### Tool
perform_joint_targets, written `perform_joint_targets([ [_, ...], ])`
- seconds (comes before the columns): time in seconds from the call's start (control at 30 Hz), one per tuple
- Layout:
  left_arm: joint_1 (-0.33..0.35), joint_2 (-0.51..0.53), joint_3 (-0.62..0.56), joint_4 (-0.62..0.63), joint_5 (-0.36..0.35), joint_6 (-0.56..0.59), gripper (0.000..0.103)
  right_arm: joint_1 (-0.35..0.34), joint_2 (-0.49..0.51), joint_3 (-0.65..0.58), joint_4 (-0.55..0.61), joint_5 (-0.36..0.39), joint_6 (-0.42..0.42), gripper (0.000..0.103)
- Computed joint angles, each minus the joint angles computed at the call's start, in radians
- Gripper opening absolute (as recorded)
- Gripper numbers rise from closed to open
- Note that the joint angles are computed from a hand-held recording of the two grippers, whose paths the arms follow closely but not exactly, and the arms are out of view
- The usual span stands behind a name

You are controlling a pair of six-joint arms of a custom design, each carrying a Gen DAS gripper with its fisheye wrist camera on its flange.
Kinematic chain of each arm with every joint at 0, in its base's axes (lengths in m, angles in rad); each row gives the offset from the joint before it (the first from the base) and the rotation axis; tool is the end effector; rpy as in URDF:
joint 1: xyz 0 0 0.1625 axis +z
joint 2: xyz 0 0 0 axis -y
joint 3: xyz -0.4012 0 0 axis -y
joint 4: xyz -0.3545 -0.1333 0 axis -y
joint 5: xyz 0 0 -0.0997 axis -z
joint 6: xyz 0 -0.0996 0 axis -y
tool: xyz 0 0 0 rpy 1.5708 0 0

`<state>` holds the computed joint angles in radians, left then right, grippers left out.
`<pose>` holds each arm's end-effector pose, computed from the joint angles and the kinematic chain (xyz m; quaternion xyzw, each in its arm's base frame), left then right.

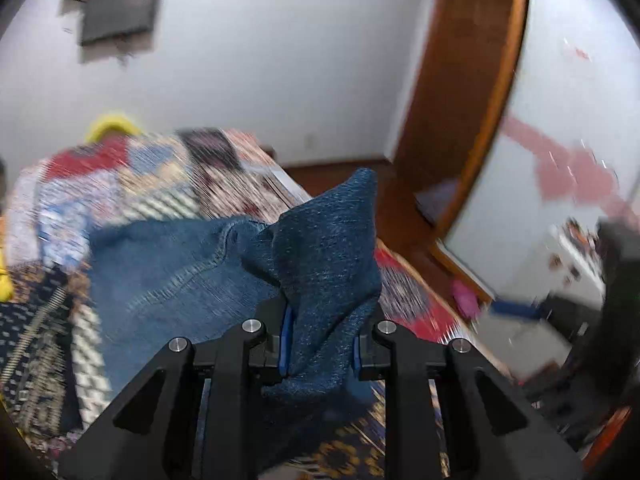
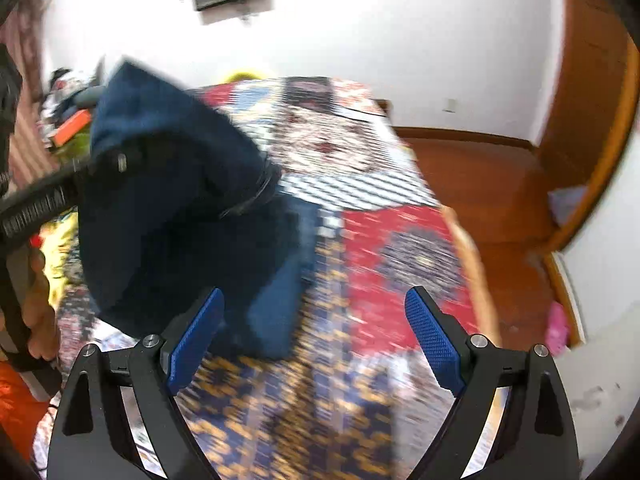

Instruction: Fold large clothes

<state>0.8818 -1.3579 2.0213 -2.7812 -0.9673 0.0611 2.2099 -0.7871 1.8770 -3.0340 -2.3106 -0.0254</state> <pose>-0.1662 -0.5004 0.3182 0.2621 0.8848 -0.3337 0.1925 0.3912 -0.4155 0.1002 0.2354 -0.8879 0.2722 0.2864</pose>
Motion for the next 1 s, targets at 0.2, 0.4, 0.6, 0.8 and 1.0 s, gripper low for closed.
perform_joint_targets([
  [0.2, 0.022, 0.015, 0.044, 0.190, -0.019, -0.016, 0.021, -0.015, -0.091, 0.118, -0.001, -0.059, 0.018, 0.090],
  [0.4, -0.008, -0.051, 0.091, 0.306, 0.027, -0.029, 0.043, -0.024, -0.115, 0.131, 0.026, -0.032, 0.021, 0.090],
  [0.6, -0.061, -0.185, 0.125, 0.369, 0.051, -0.090, 0.069, -0.008, -0.095, 0.088, -0.015, 0.040, -0.010, 0.090],
  [0.8, -0.086, -0.295, 0.155, 0.346, 0.280, -0.133, 0.095, -0.003, -0.003, -0.003, -0.037, 0.099, -0.050, 0.090],
  [1.0, 0.026, -0.271, 0.118, 0.424, 0.371, -0.211, 0.096, -0.020, 0.122, -0.098, 0.034, 0.079, -0.073, 0.090],
])
